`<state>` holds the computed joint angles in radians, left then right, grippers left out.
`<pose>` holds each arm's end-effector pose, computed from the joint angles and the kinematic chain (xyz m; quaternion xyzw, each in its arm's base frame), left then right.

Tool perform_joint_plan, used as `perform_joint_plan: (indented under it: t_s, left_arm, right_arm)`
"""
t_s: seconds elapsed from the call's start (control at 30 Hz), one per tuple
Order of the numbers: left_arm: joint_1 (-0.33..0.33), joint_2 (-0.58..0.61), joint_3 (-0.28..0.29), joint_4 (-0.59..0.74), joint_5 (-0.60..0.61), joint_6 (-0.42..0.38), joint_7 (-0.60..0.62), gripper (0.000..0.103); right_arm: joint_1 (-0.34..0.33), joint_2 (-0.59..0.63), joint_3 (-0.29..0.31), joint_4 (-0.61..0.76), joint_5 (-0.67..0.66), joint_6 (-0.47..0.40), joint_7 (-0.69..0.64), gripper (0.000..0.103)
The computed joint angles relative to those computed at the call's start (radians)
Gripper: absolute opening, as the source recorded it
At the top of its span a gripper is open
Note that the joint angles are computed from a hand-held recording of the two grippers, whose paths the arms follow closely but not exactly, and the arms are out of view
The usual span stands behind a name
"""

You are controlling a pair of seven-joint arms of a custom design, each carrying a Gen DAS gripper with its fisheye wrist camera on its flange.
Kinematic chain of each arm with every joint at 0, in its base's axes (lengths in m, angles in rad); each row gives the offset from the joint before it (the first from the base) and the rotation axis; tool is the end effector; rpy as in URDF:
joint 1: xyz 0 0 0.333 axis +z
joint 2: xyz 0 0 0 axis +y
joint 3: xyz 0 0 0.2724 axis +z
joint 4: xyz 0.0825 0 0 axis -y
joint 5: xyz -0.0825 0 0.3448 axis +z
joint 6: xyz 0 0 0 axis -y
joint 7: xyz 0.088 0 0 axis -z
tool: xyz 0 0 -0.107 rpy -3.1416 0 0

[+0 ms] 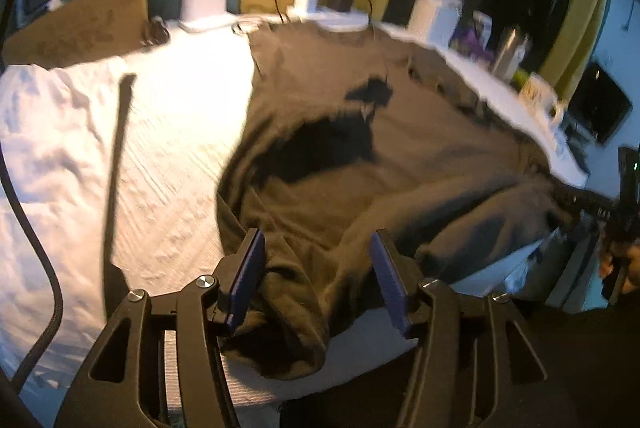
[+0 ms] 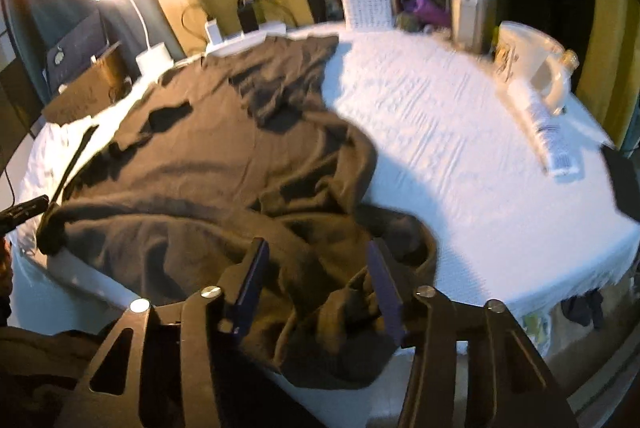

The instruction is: Fold small clothes

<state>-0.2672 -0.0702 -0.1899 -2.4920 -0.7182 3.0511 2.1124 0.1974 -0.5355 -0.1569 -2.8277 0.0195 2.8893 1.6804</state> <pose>0.4463 -0.1625 0.3583 -0.5598 0.7644 -0.2946 0.1250 0.3783 0.0169 0.4022 -0.6450 0.7053 -0.1543 0.2505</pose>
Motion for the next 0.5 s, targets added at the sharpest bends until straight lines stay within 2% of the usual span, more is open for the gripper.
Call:
perform_joint_plan:
  t_s: [0.07, 0.13, 0.2, 0.23, 0.27, 0.33, 0.43, 0.5]
  left_arm:
    - [0.01, 0.012, -0.008, -0.004, 0.052, -0.005, -0.047, 0.055]
    - [0.001, 0.018, -0.008, -0.006, 0.027, 0.001, -0.016, 0.055]
    - [0.003, 0.013, -0.014, -0.018, 0.057, 0.015, -0.02, 0.053]
    - [-0.002, 0.01, -0.012, -0.021, 0.046, 0.016, 0.0, 0.041]
    - [-0.001, 0.004, -0.012, -0.026, 0.058, 0.014, -0.004, 0.033]
    - [-0.004, -0.007, -0.011, -0.035, 0.068, 0.029, 0.002, 0.017]
    - [-0.033, -0.028, -0.001, -0.047, 0.029, 0.063, 0.047, 0.011]
    - [-0.036, -0.037, -0.003, -0.053, 0.048, 0.08, 0.033, 0.01]
  right_arm:
    - [0.027, 0.017, -0.018, 0.001, 0.017, -0.01, -0.02, 0.042]
    - [0.042, 0.023, -0.018, -0.005, 0.025, -0.006, -0.038, 0.04]
    - [0.035, 0.035, 0.001, -0.008, 0.017, 0.0, -0.04, 0.027]
    - [0.026, 0.034, 0.011, -0.01, 0.008, -0.001, -0.038, 0.012]
    - [0.047, 0.03, -0.008, -0.004, 0.021, -0.012, -0.057, 0.01]
    - [0.032, 0.022, 0.012, -0.003, 0.005, -0.005, -0.059, 0.009]
    - [0.029, -0.004, 0.019, 0.005, -0.011, 0.002, -0.069, 0.009]
    - [0.017, -0.021, 0.031, 0.017, -0.027, 0.012, -0.063, 0.009]
